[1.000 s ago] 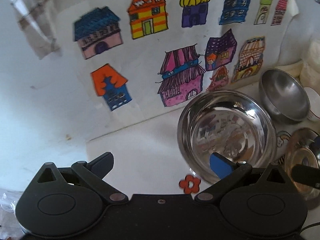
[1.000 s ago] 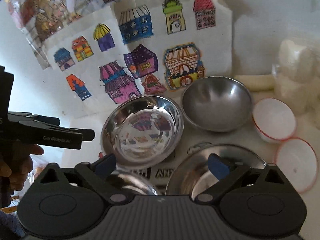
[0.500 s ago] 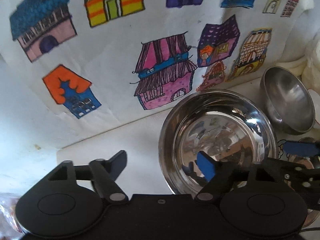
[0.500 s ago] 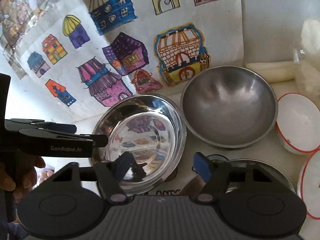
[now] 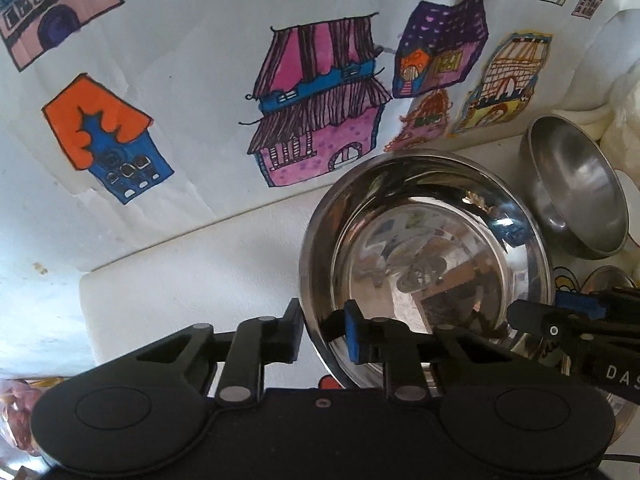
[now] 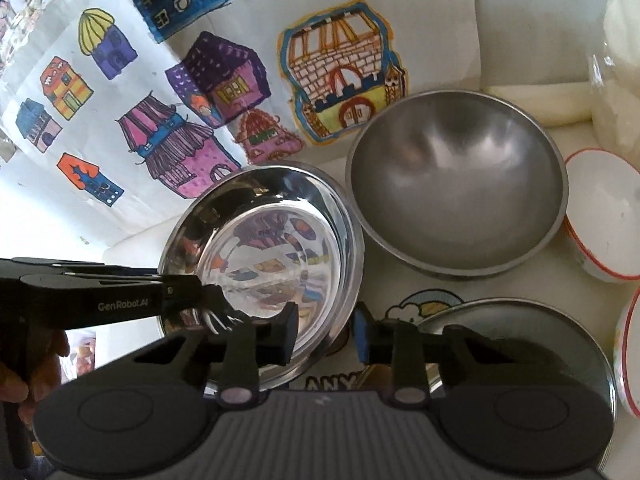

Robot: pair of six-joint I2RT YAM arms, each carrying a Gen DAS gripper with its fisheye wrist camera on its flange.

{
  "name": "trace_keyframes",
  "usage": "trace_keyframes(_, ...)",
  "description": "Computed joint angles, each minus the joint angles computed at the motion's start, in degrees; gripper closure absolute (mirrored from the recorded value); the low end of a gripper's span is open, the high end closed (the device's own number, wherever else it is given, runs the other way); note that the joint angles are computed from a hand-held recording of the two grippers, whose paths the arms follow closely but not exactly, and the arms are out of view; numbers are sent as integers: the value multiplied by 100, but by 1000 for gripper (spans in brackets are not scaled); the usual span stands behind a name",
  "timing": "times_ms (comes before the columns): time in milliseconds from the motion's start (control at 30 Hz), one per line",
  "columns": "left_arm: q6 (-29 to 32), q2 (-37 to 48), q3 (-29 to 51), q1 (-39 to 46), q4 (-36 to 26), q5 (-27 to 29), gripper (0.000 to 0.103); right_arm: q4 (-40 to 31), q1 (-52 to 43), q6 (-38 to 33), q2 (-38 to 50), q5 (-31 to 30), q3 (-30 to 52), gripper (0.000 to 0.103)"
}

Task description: Organize plates and bowls

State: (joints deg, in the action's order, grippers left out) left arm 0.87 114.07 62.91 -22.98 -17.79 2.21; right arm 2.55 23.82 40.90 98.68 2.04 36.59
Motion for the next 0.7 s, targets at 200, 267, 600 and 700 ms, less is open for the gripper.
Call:
trace_keyframes(200,35,-180,-219,118,67,125,85,1,-10,123,-42,6,-85,86)
trace_keyframes(267,77,-330,-321,146,32,107,85,-33,44,114,-103,59,-93,86)
trace_keyframes(600,-71,-1117,-904,53,205,-23,85,-277,416,110,-669,445,-176,86)
trace_keyframes(700,-36,-1466,-1122,40,166,8,85,-417,550,192,-999,560,-286,86)
